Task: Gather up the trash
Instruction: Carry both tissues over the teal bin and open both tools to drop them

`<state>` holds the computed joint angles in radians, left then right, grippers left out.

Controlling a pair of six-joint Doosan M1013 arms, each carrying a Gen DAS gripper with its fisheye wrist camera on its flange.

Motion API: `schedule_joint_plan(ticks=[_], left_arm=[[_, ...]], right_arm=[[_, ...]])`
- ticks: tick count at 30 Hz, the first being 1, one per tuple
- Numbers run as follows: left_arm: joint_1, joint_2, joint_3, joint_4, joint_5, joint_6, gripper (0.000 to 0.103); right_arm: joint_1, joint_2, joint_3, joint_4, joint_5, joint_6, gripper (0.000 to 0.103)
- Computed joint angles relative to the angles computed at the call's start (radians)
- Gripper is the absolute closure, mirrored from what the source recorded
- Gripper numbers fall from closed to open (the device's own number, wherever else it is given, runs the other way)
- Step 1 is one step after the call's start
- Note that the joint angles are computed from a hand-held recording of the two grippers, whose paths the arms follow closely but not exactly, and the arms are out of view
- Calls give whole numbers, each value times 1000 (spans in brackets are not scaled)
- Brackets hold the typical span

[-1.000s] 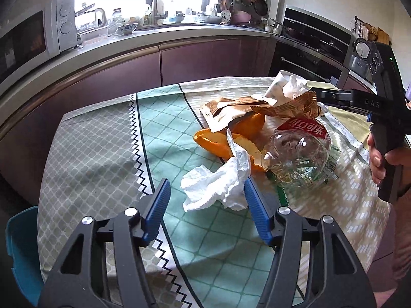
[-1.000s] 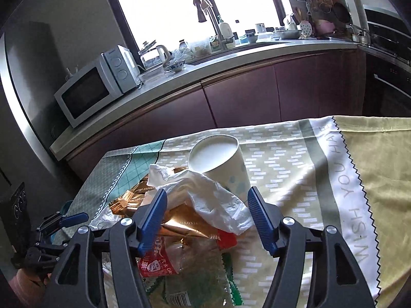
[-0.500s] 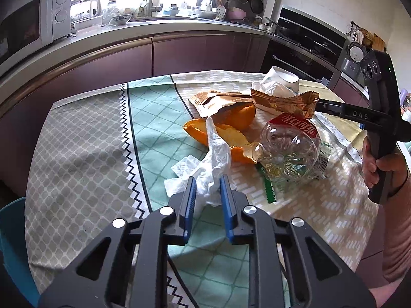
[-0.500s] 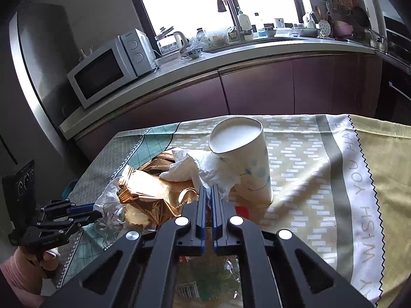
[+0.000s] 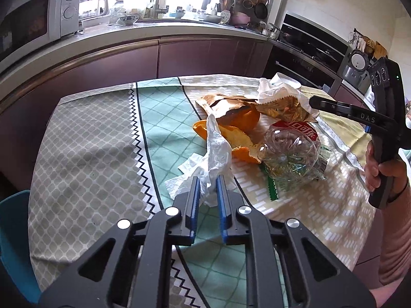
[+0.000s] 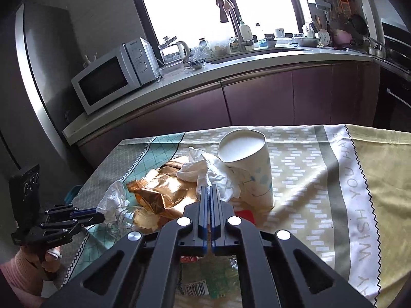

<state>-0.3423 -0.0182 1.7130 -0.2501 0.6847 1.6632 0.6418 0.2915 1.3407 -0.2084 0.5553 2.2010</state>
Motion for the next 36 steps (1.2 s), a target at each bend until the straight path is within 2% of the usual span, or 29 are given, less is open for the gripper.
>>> schedule_joint_plan(ticks=[6,12,15,21,26,31,36], left_arm=[[14,-37,18,-10,-27,2,90],[30,-90,47,33,-58,-36,90],[46,-118,64,49,-68,-56,90],[93,-171,92,75,-80,-88,90],[134,-213,116,176,-70,-170,90],[205,-249,144,242,-54,-246,90],[281,-265,164,271,-27,-277,90]], right_arm=[[16,-27,16,-56,-63,55,102],[42,-45,19,-102,-127,78,102],[53,-49,15,-75,-163,42,102],[79,-31,-22,109,-194,-168,102],[93,13,-81,419,-182,-479,102],[111,101,-195,660,-90,-717,102],[133,215,-355,778,50,-810,102]])
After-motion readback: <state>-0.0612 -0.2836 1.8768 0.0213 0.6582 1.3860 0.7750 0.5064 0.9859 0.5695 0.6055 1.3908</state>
